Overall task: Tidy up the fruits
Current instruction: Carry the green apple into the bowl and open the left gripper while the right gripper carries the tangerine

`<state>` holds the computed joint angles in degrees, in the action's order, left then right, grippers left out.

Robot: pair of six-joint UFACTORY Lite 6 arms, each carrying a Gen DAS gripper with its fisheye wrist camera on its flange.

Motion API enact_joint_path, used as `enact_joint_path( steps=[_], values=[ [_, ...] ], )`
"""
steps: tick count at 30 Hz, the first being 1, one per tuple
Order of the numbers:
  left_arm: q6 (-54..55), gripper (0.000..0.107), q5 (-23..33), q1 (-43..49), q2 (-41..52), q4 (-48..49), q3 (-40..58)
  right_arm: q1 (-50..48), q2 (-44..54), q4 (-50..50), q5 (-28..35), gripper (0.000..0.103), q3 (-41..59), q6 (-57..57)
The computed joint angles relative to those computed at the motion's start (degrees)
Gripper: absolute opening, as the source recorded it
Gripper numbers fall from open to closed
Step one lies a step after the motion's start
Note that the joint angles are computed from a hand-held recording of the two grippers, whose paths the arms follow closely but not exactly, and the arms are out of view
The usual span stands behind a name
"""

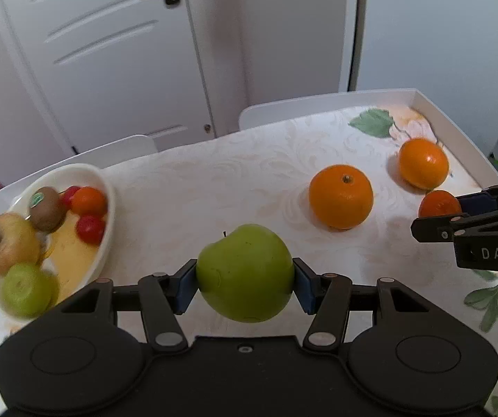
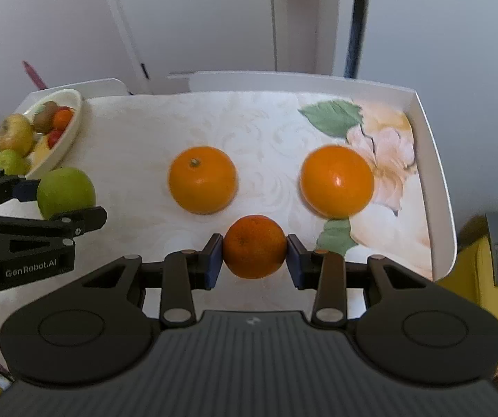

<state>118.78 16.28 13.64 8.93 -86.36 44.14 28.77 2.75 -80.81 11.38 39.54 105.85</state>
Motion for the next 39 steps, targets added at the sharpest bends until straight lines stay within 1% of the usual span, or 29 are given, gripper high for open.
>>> enact_joint_path(
  steps=[4, 7, 10, 12, 17, 18, 21, 23, 27, 32, 39],
  values=[
    [-4.24, 0.060, 0.55, 1.94, -7.70, 1.76, -5.22, 0.52, -3.99, 8.83, -0.65, 0.053, -0.66, -11.20],
    [-8.66, 0.060, 0.85, 3.67, -12.67, 4.34, -7.88, 0.31, -5.38, 19.75, -1.83, 0.053, 0.25, -23.72],
    [-12.51, 0.060, 0.89, 5.66, -16.59, 6.94, -9.44, 1.21, -5.97, 27.59, -2.17, 0.053, 1.56, -33.16],
    [-15.38, 0.060, 1.29, 7.54, -18.29, 9.27, -9.63, 2.19, -5.94, 31.72, -1.99, 0.053, 2.81, -38.63],
    [-20.52, 0.060, 2.02, 11.85, -19.63, 13.91, -7.67, 3.82, -3.08, 46.50, -2.03, 0.053, 9.06, -56.06],
    [-20.56, 0.060, 2.13, 12.41, -19.05, 13.83, -6.88, 3.91, -2.23, 49.58, -2.24, 0.053, 10.43, -59.56],
    [-20.09, 0.060, 2.40, 14.66, -16.23, 13.77, -3.47, 4.05, 1.61, 63.14, -2.43, 0.053, 16.00, -74.01],
    [-20.86, 0.060, 2.26, 15.72, -13.12, 14.59, -0.16, 4.38, 4.75, 67.72, -1.93, 0.053, 20.33, -79.31],
    [-21.01, 0.060, 1.90, 17.13, -6.67, 15.05, 6.48, 3.95, 12.25, 82.47, -0.37, 0.053, 30.23, -94.12],
    [-21.41, 0.060, 0.80, 16.89, 2.69, 15.83, 15.34, 4.77, 23.69, 83.58, 3.19, 0.053, 45.11, -97.06],
    [-27.20, 0.060, 0.16, 15.55, 14.06, 23.08, 26.14, 4.95, 41.03, 85.36, 10.69, 0.053, 69.16, -99.35]
  ],
)
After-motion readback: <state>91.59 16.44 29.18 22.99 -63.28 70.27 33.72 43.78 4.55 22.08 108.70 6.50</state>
